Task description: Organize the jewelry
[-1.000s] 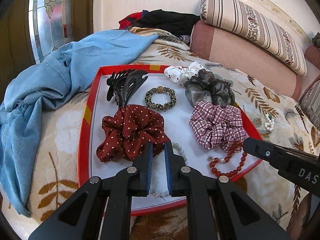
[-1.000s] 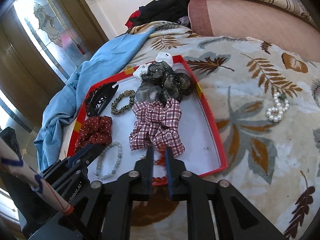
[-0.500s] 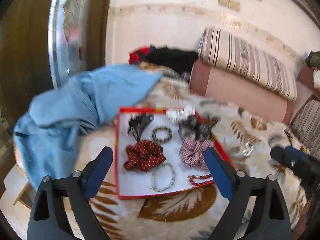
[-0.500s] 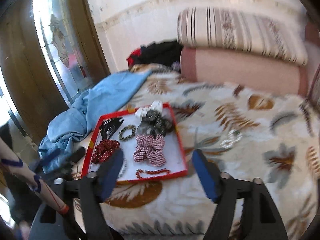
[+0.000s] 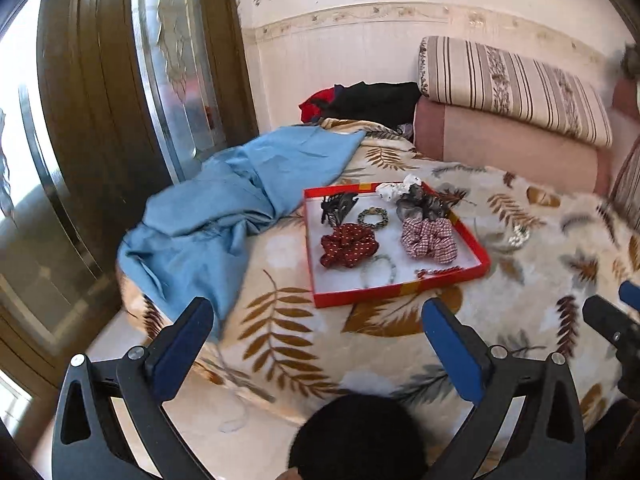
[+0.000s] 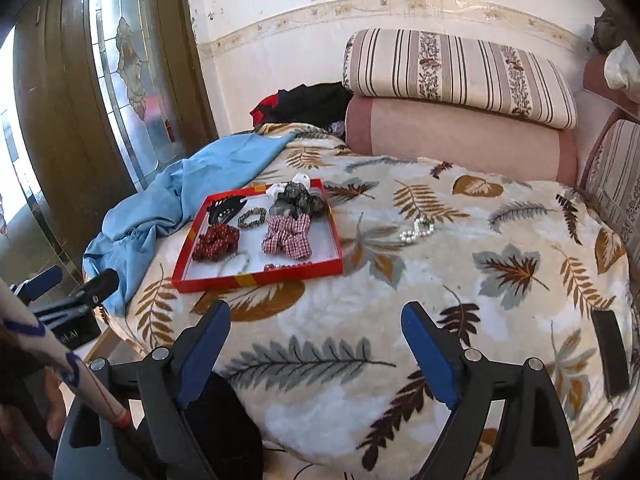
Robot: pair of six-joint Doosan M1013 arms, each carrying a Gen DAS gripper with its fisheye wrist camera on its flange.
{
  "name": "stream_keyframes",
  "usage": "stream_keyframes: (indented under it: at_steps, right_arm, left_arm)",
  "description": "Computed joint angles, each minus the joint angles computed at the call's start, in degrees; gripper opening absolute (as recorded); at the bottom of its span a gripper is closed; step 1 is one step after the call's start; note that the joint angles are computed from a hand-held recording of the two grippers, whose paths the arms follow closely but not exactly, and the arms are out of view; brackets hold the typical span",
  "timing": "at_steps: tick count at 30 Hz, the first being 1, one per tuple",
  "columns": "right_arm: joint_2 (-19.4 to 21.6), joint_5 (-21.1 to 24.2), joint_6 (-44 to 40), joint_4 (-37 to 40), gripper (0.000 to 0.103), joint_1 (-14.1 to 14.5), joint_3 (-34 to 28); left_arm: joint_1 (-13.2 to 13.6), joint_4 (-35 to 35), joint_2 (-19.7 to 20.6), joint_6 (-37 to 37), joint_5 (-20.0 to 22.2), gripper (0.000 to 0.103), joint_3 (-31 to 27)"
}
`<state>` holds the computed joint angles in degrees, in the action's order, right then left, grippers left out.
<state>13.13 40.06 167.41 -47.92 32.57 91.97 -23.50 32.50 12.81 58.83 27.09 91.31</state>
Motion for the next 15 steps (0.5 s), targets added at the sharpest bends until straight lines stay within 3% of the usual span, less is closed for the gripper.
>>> stream_keyframes:
  at_steps: [5, 9, 15]
  right_arm:
    - [0.3, -0.5, -2.7, 0.7, 0.090, 0.9, -0.3]
    - [0.9, 0.3, -4.9, -0.4, 0.090, 2.0, -1.0]
    - [1.7, 1.0, -6.9, 0.0, 0.091, 2.1, -1.9]
  left_arm:
    - [-0.7, 8.2, -0.8, -8.5, 0.1, 0.103, 0.9]
    - [0.5, -3.2, 0.1, -0.4, 1.2, 0.103, -0.6]
    - [0.9, -2.9, 1.5, -1.4, 3.5, 0.103, -1.6]
